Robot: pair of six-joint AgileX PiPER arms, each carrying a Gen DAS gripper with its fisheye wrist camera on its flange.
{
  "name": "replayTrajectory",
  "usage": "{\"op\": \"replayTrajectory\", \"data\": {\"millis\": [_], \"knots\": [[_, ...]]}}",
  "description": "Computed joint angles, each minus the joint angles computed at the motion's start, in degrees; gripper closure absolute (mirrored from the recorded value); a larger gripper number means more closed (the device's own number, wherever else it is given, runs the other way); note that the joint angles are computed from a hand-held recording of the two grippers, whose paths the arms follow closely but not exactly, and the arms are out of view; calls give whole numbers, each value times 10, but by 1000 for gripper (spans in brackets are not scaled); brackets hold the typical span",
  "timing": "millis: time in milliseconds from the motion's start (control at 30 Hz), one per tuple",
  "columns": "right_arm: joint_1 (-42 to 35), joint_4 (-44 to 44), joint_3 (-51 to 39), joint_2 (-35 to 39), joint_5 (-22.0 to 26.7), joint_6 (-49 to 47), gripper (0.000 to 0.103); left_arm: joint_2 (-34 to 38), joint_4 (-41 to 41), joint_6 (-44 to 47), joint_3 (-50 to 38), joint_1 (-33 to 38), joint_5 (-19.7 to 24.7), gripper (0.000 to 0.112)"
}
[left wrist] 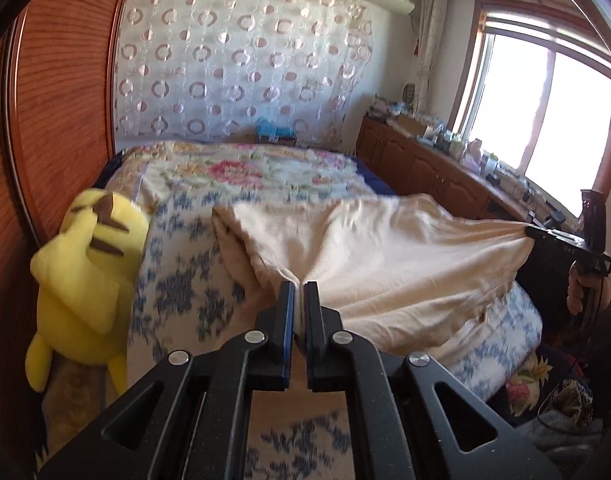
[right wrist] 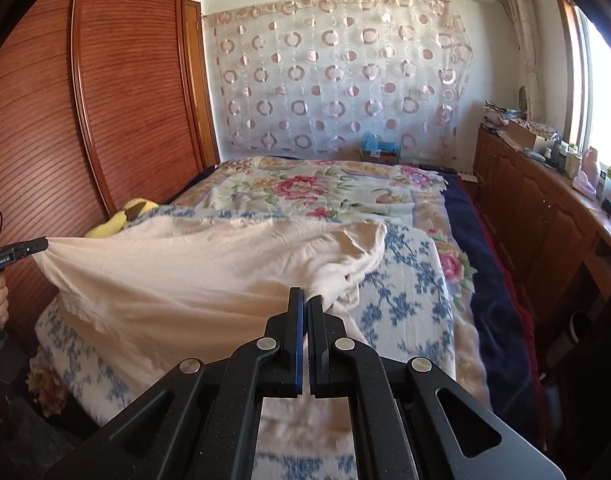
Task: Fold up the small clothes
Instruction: 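Lift the edge with both grippers and fold it over the T-shirt, then lower the fold and open both grippers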
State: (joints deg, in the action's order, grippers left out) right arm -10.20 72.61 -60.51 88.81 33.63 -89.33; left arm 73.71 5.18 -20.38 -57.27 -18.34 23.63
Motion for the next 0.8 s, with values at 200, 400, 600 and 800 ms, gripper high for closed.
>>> {"op": "replayTrajectory", "data": {"millis": [200, 400, 600, 800], "knots": [[7, -36, 21, 66, -34, 19, 102, 44, 50, -64, 54, -19, -15, 107], [2, -20, 21, 85, -38, 13, 102, 37, 117, -128, 74, -18, -18, 78], [22, 15, 74, 35, -76, -24, 94, 39, 154, -165, 70, -3, -16, 51], [43, 114, 106, 21, -112, -134, 59, 94, 71, -90, 49, 22, -17, 45]]}}
